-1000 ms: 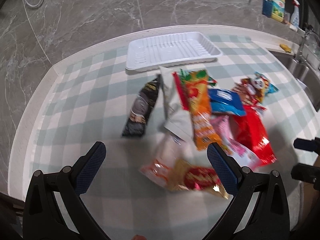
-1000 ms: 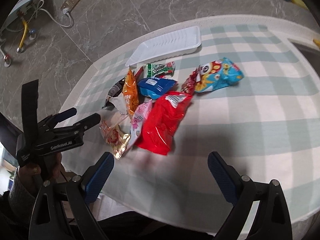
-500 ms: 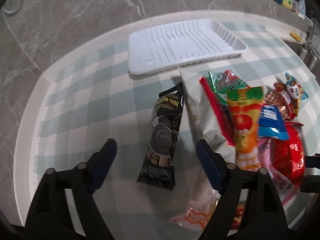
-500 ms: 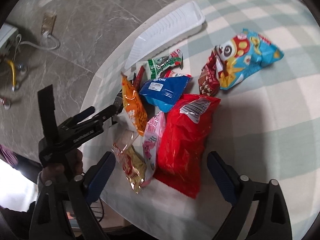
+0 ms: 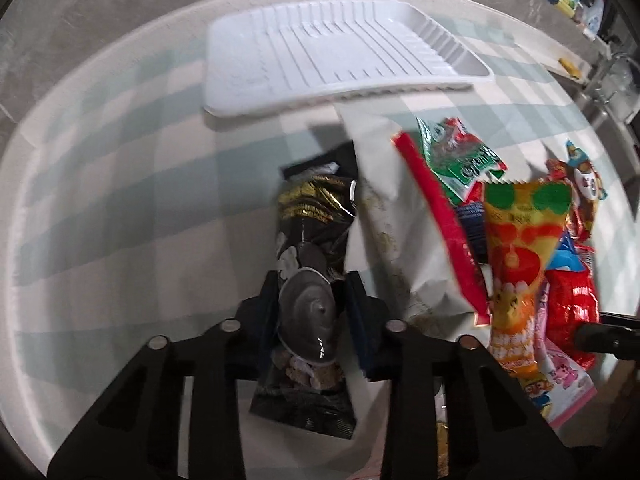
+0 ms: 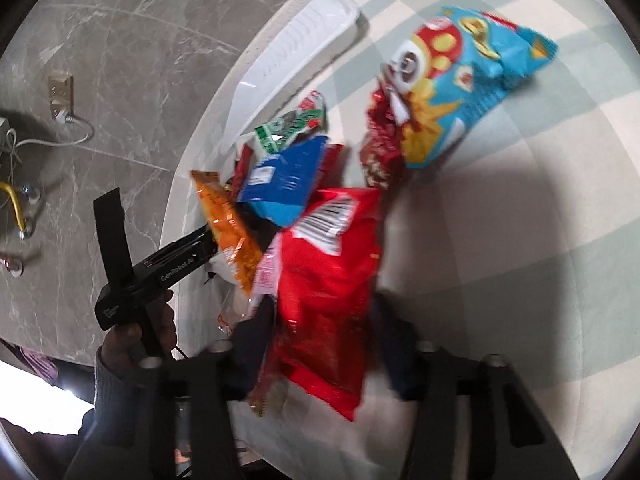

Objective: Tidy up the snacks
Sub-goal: 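Grasp the black sesame bar with left tool while right tool grasps the red chip bag, then carry the black bar and red bag with both tools over the white tray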

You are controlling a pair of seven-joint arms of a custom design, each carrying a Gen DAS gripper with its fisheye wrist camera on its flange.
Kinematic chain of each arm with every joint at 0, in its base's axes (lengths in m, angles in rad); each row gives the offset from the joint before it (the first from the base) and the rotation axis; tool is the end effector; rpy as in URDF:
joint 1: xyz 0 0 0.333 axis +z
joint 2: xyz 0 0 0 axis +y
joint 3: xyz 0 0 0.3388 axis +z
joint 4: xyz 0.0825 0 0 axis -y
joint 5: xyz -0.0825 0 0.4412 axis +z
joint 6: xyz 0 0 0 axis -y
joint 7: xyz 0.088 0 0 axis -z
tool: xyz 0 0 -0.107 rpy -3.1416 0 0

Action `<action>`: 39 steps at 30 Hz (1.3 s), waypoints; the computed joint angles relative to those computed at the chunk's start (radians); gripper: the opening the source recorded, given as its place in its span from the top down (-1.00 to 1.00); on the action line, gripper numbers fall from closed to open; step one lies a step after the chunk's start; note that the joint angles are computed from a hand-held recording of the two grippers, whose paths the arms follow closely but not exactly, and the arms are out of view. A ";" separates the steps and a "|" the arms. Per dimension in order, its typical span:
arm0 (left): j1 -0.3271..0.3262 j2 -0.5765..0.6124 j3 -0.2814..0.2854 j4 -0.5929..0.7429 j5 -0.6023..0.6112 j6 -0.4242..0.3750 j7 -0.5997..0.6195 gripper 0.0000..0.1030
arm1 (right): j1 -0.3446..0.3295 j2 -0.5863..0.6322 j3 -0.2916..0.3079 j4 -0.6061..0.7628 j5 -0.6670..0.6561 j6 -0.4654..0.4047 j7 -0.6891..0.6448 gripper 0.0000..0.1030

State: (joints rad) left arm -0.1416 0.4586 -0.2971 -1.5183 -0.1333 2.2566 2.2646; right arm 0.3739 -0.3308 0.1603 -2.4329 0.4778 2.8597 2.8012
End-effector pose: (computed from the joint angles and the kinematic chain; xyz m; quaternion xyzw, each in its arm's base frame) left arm 0.7143 -0.2992 0.4366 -0.2696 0.9442 -0.1841 0.0435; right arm 0.4625 0.2494 0.5043 -0.2192 0.8978 0.1544 0.3495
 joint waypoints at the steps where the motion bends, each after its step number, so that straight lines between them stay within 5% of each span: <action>1: 0.006 0.008 -0.006 0.006 -0.014 0.002 0.011 0.50 | 0.003 -0.006 0.000 -0.010 0.008 0.011 0.003 0.17; 11: 0.052 0.089 -0.032 0.144 -0.155 -0.198 0.015 0.59 | -0.003 -0.039 0.000 -0.029 0.008 0.034 -0.005 0.45; 19: 0.077 0.080 -0.025 0.153 -0.215 -0.250 0.017 0.59 | 0.005 -0.065 -0.013 -0.050 0.031 0.071 -0.030 0.63; 24: 0.081 0.056 -0.018 0.123 -0.219 -0.238 0.031 0.59 | -0.023 -0.031 -0.019 0.022 -0.039 -0.070 -0.086 0.47; 27: 0.076 0.042 -0.012 0.100 -0.209 -0.220 0.037 0.59 | -0.043 0.020 -0.019 0.104 -0.107 -0.211 -0.127 0.05; 30: 0.071 0.037 -0.009 0.090 -0.199 -0.214 0.036 0.59 | -0.041 0.088 -0.030 0.197 -0.147 -0.364 -0.196 0.03; 34: 0.065 0.035 -0.008 0.080 -0.190 -0.210 0.030 0.59 | -0.052 0.135 -0.015 0.267 -0.259 -0.456 -0.216 0.11; 36: 0.065 0.035 -0.009 0.078 -0.192 -0.214 0.028 0.59 | -0.048 0.126 -0.025 0.247 -0.232 -0.428 -0.230 0.22; 39: 0.074 0.048 -0.014 0.100 -0.212 -0.254 0.027 0.59 | -0.019 0.076 -0.053 0.140 -0.045 -0.256 -0.274 0.30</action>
State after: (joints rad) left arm -0.0674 0.5064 -0.3114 -1.4187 -0.3451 2.0029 2.2920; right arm 0.3551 -0.2546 0.1072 -2.2925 0.4332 2.6037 2.5270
